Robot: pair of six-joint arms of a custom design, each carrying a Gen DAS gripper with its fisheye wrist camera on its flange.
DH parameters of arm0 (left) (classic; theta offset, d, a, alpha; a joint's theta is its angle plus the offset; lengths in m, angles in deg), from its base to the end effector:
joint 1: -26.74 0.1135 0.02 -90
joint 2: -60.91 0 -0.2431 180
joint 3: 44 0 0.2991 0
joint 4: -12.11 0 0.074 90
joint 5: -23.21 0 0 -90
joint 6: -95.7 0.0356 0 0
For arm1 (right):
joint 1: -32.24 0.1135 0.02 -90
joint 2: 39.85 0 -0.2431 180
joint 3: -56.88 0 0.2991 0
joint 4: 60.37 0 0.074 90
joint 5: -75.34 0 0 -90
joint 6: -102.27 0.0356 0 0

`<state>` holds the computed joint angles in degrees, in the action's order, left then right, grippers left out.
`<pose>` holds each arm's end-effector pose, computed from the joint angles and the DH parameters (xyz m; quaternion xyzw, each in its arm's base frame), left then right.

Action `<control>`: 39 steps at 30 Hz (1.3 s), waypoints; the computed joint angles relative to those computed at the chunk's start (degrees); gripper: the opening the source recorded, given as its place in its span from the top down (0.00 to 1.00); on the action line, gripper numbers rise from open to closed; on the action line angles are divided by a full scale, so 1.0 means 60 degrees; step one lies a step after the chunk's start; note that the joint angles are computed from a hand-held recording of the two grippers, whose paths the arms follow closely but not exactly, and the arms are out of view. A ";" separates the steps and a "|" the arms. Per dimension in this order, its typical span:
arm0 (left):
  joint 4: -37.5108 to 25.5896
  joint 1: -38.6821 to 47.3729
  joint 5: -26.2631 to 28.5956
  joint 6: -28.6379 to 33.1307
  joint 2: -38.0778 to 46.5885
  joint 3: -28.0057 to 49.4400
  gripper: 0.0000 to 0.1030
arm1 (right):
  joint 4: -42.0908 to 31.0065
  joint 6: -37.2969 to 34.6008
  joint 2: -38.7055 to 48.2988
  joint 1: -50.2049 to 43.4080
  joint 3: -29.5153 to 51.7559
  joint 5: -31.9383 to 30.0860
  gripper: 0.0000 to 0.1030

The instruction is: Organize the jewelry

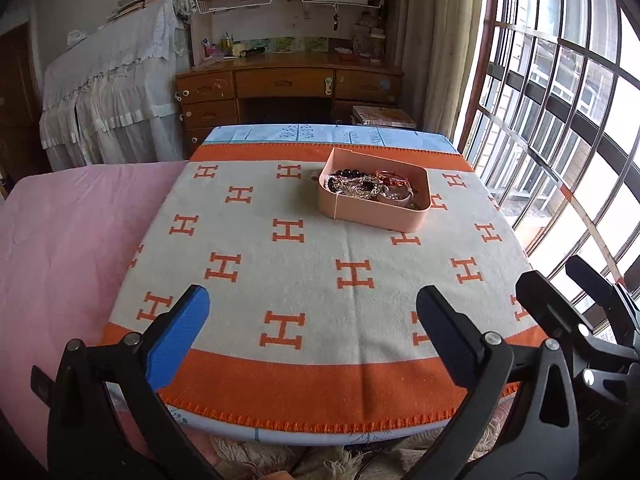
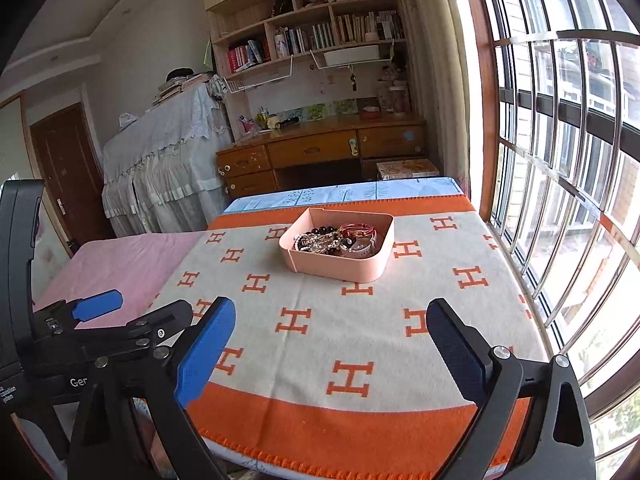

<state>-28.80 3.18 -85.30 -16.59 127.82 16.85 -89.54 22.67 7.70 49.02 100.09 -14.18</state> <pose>0.2755 -0.1078 0.2268 -0.0488 0.9188 -0.0032 0.3917 0.2352 0.0706 0.2097 -0.0470 0.8797 0.1076 0.4609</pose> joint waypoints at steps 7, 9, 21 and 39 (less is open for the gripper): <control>-0.0262 -0.0220 -0.0171 -0.0268 -0.0270 0.0008 0.00 | -0.0790 0.0148 -0.1424 0.0543 -0.0400 0.0590 0.05; -0.0259 -0.0295 -0.0292 -0.0279 -0.0424 -0.0079 0.00 | -0.0973 0.0154 -0.1739 0.0632 -0.0452 0.0740 0.05; -0.0404 -0.0781 -0.0875 -0.0513 -0.0890 -0.0198 0.00 | -0.1624 0.0138 -0.2876 0.0827 -0.0562 0.1157 0.05; -0.0783 -0.0972 -0.1117 -0.0642 -0.1097 -0.0123 0.00 | -0.2102 0.0132 -0.3454 0.0826 -0.0470 0.1256 0.05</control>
